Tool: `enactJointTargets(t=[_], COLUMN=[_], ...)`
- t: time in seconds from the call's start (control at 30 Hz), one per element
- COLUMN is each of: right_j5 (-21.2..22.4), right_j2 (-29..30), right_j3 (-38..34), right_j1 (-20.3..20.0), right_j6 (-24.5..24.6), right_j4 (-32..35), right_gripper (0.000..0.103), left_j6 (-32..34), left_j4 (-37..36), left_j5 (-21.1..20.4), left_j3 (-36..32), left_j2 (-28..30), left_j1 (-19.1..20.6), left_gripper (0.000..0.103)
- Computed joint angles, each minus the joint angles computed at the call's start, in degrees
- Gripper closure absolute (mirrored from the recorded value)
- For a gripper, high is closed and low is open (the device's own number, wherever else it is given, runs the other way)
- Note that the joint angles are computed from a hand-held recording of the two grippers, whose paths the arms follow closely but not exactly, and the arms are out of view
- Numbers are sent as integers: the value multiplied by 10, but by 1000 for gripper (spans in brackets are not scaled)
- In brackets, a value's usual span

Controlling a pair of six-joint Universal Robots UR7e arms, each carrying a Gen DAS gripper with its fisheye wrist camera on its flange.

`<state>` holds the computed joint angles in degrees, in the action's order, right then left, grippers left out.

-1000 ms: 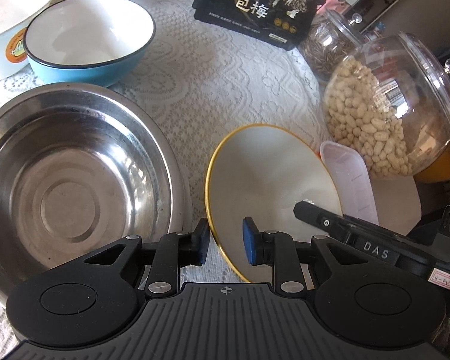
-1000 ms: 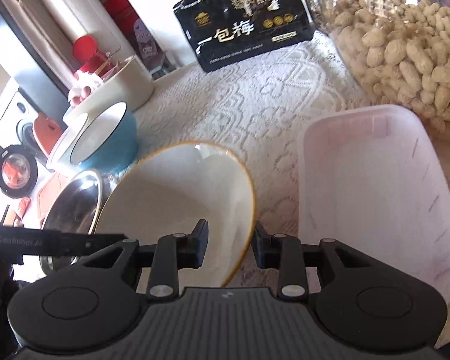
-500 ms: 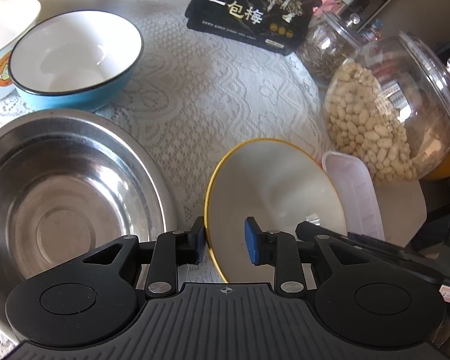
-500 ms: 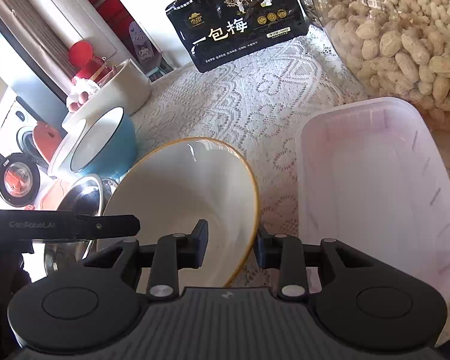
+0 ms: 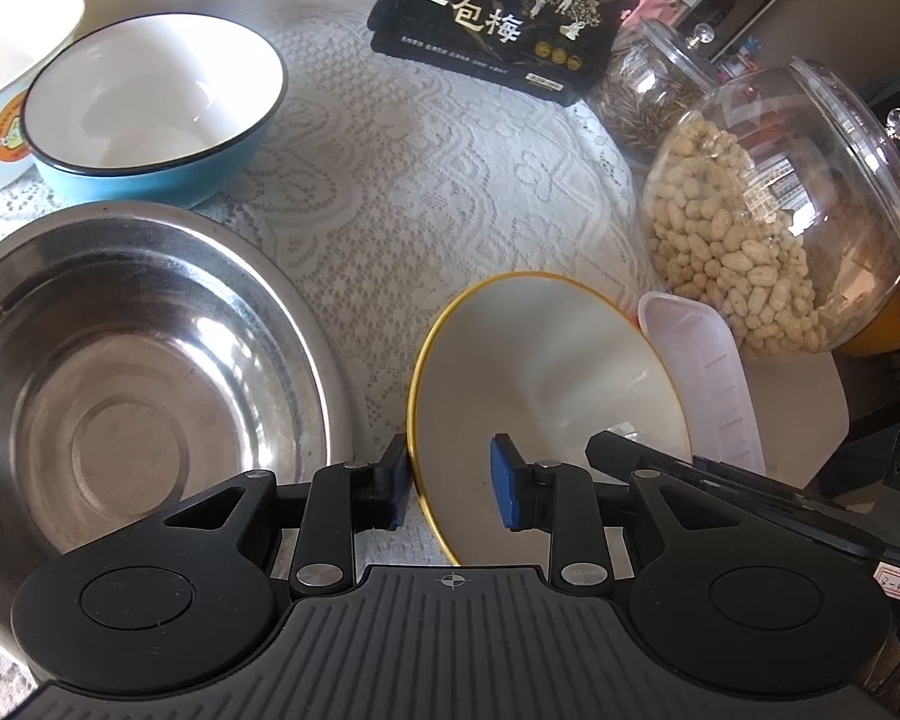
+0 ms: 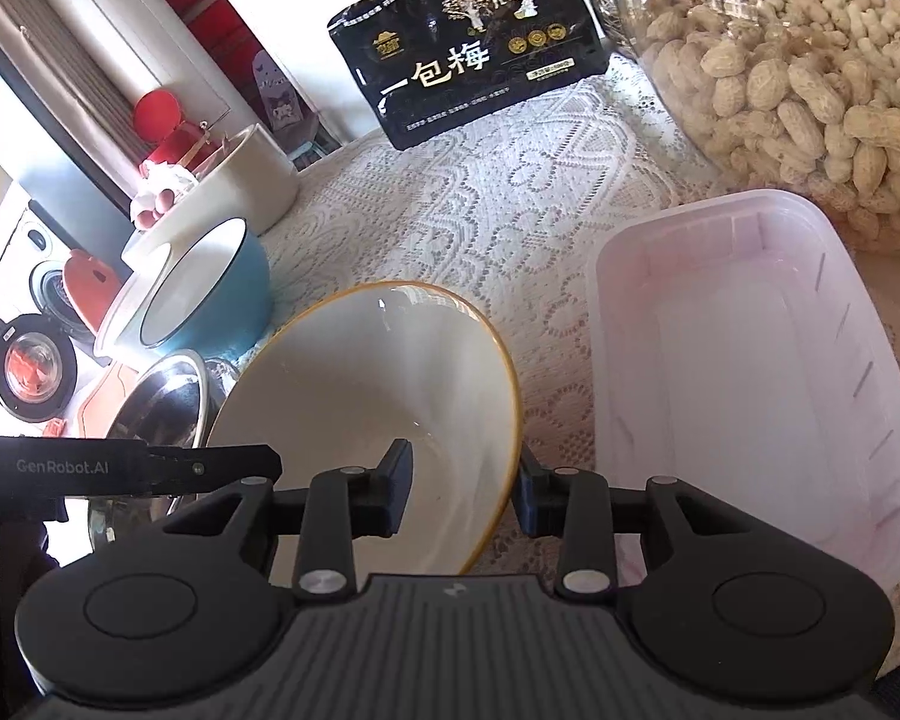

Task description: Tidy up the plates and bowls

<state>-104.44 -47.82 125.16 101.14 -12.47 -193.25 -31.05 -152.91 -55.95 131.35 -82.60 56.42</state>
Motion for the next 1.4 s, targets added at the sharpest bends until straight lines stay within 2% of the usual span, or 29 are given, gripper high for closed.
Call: enactJointTargets(t=[0.53, 0.8, 0.87, 1.03, 1.13, 1.23, 1.4], right_j5=[3, -41, -57, -117, -147, -147, -167], right_j2=[9, 15, 16, 21, 29, 30, 56], right_j3=[-10, -23, -27, -45, -56, -75, -129], right_j1=[-3, 15, 18, 42, 64, 77, 103], right_j6=[-12, -27, -27, -40, -67, -70, -54], right_j4=[4, 9, 3, -15, -43, -26, 39], right_gripper=[68, 68, 68, 67, 67, 66, 66], left_j6=[-1, 10, 11, 34, 55, 83, 167], left_j4=[-1, -40, -41, -98, -116, -129, -161], left_j5=[18, 13, 21, 61, 76, 74, 32], left_j3=[5, 24, 30, 57, 54, 37, -18], left_j2=[3, -9, -23, -70, -87, -91, -71], left_j1=[-9, -9, -17, -41, -43, -33, -1], left_gripper=[73, 73, 73, 73, 73, 73, 73])
